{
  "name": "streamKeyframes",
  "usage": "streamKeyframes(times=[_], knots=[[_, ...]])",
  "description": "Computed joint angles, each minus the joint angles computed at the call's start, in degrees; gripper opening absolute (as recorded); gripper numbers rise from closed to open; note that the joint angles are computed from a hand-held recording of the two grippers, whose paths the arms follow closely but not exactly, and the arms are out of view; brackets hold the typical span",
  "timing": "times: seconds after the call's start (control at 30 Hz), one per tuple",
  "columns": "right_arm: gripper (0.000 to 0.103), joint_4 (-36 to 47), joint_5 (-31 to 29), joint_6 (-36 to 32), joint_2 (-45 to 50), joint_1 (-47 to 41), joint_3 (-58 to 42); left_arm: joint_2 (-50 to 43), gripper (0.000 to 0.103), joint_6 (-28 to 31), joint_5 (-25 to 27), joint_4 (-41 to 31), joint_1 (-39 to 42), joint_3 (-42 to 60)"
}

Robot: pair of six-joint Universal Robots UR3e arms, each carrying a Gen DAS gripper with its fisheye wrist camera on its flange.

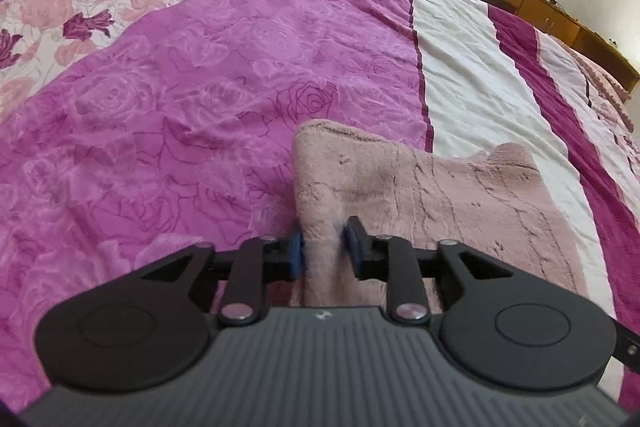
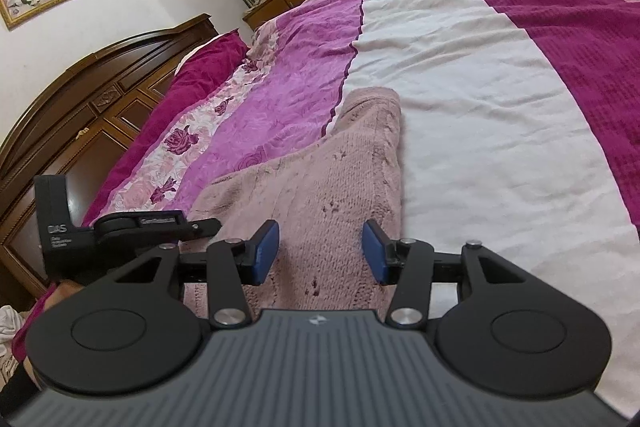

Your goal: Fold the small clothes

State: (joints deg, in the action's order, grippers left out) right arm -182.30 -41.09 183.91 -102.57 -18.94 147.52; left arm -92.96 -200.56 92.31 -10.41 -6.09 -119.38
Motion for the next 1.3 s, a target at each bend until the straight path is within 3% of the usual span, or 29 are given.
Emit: streamKeyframes(times=[0.07,0.13,0.27,0.53,0.73,1.03,1.17,1.3], knots=[[0.054,0.7,0.2,-0.4,-0.8,-0.3,0.4,3.4,0.047,0.5,-1.7,-1.9,0.4,-1.6],[0.054,1.8,0.3,-0.8,-1.9,-0.4,0.7,7.4,0.056,1.2,-4.2,-4.0,0.9,-3.5],[0.054,4.8,1.0,-1.8,-4.4,-1.4,1.2,13.9,0.062,3.7,-2.6,-8.9,-1.9,-5.4],[0.054,13.0,1.4,-5.1,-10.7,-1.8,1.9,15.0,0.068,6.0,6.3,-11.6,-7.0,-8.5],[0.054,17.5,0.5,-7.6,-13.4,0.1,2.1,17.2,0.076,7.1,4.6,-10.0,-3.3,-12.3],[0.055,27.0,3.4,-9.6,-20.3,-4.1,2.4,21.8,0.073,4.9,-0.2,-15.6,-0.4,-11.3],[0.082,22.7,2.3,-4.4,-19.2,-5.0,3.1,22.2,0.074,5.1,-1.0,-16.4,-0.3,-9.8],[0.082,24.1,3.7,-3.9,-16.4,-6.4,1.8,20.4,0.078,4.4,-2.8,-15.7,1.0,-8.6]])
